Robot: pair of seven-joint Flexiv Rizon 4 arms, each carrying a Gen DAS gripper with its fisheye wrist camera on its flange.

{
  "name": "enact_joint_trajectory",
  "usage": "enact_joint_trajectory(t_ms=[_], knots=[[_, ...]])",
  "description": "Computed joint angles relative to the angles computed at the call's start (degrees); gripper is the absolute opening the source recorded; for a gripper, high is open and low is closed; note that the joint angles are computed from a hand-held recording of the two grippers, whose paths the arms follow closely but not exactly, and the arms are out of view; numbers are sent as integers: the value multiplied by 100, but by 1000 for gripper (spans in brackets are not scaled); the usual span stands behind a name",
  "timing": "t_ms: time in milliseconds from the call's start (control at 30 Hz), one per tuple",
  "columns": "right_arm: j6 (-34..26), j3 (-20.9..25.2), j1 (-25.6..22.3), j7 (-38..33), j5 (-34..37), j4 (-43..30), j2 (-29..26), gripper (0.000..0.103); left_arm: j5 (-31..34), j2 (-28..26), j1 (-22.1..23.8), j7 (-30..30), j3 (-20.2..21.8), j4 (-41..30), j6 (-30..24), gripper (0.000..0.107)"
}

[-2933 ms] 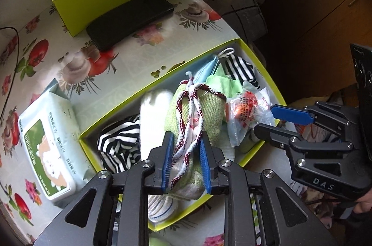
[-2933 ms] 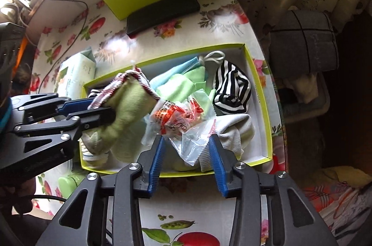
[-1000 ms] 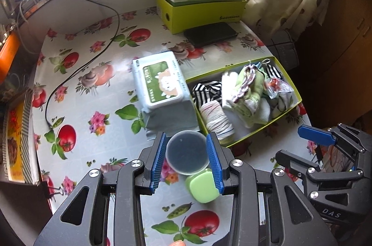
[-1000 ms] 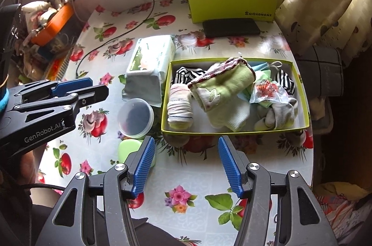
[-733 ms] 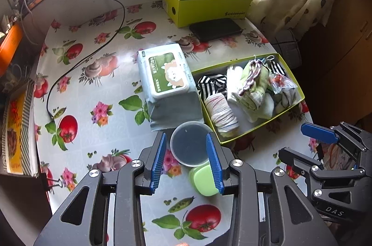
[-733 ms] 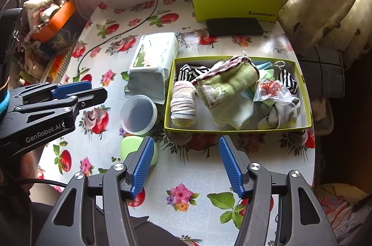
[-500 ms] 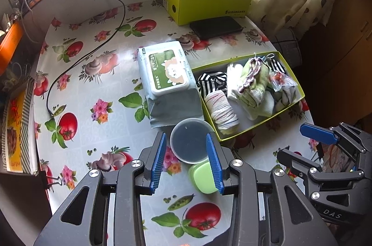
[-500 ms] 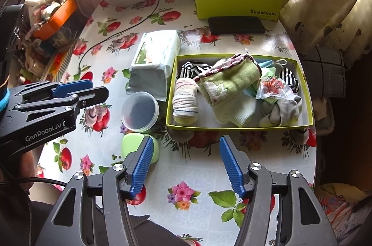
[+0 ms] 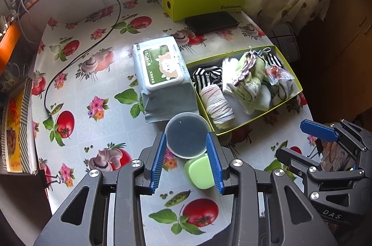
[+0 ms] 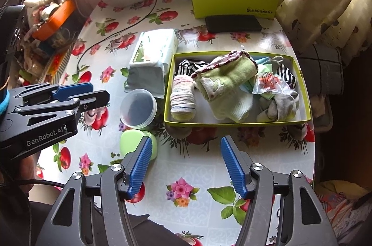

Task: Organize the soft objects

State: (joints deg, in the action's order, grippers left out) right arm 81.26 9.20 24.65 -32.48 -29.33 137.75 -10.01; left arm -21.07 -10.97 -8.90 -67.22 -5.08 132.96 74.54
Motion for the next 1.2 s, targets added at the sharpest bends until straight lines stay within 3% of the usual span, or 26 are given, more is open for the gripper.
enact_joint_trajectory(t_ms=[1200], knots=[[-12,-39,5,106,52,31,-42,64,104,-179,1,69,-33,-181,-206,37]])
